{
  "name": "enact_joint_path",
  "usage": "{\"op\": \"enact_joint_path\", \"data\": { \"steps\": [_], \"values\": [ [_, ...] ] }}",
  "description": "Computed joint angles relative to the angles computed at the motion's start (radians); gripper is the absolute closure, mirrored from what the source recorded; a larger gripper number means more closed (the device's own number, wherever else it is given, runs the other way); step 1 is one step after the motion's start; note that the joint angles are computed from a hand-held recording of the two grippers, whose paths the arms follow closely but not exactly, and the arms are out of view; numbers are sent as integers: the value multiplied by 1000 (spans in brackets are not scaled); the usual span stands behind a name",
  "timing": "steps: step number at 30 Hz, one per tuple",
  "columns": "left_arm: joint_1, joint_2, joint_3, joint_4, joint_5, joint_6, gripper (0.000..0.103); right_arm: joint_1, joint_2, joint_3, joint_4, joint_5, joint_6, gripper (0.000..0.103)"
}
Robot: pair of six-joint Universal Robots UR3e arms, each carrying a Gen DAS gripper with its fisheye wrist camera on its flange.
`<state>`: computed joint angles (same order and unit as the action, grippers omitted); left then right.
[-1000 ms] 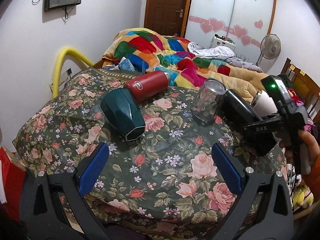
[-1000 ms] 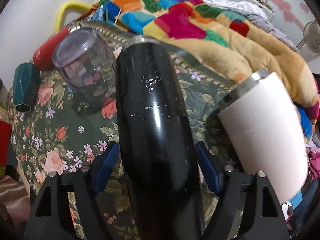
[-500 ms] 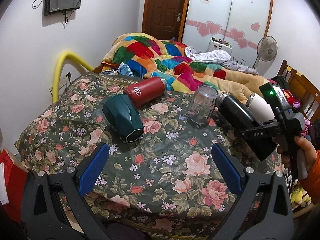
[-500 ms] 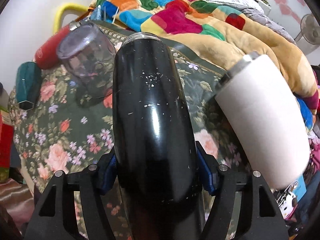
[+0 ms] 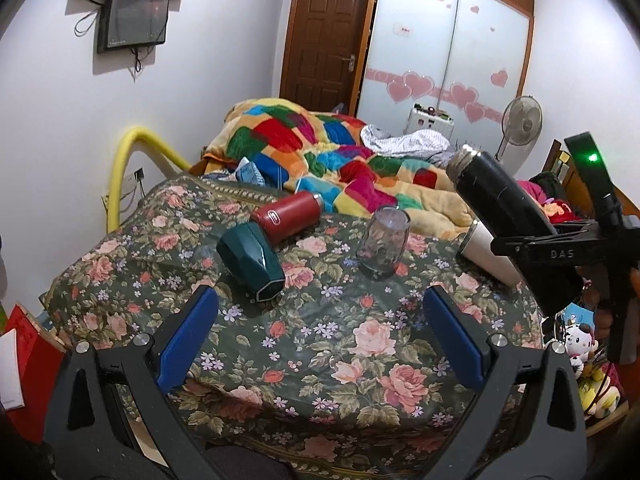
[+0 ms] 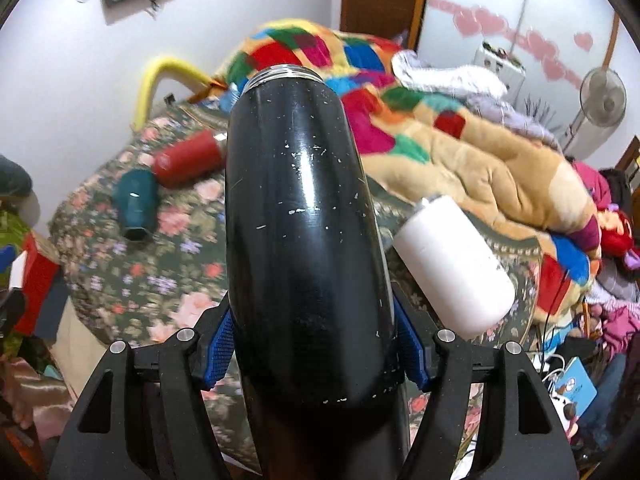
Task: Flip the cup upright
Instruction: 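Lift the black thermos with the right gripper and swing it toward the left gripper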
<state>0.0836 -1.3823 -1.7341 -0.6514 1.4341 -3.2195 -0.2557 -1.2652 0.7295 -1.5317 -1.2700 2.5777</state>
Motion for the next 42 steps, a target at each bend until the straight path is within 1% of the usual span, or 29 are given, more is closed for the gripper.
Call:
{"op": "enact_joint_path", "data": {
  "steps": [5,11,13,18,22,26,33,38,42],
  "values": [
    [21,49,-24,-7,-16,6,0,38,-69,70,-24,34,-17,38],
    [33,67,-40,-22,-20,19,0,84,-140,237,-94,65,-32,38],
    [36,68,-46,-24,-21,21,0,115,-148,306,-135,50,-18,38],
    [34,61,-61,-27,-12,17,0,182,-122,444,-239,-31,-6,38],
    [34,43,-68,-30,-8,18,0,207,-85,509,-281,-94,-1,38],
    [26,22,-74,-28,6,16,0,233,-52,529,-314,-140,10,38],
    [35,1,-79,-38,10,14,0,258,-2,511,-327,-160,26,38],
    [47,-12,-71,-54,-9,12,0,272,2,528,-344,-166,26,38],
    [37,-36,-39,-78,-2,4,0,265,16,494,-299,-155,32,37]
  ]
}}
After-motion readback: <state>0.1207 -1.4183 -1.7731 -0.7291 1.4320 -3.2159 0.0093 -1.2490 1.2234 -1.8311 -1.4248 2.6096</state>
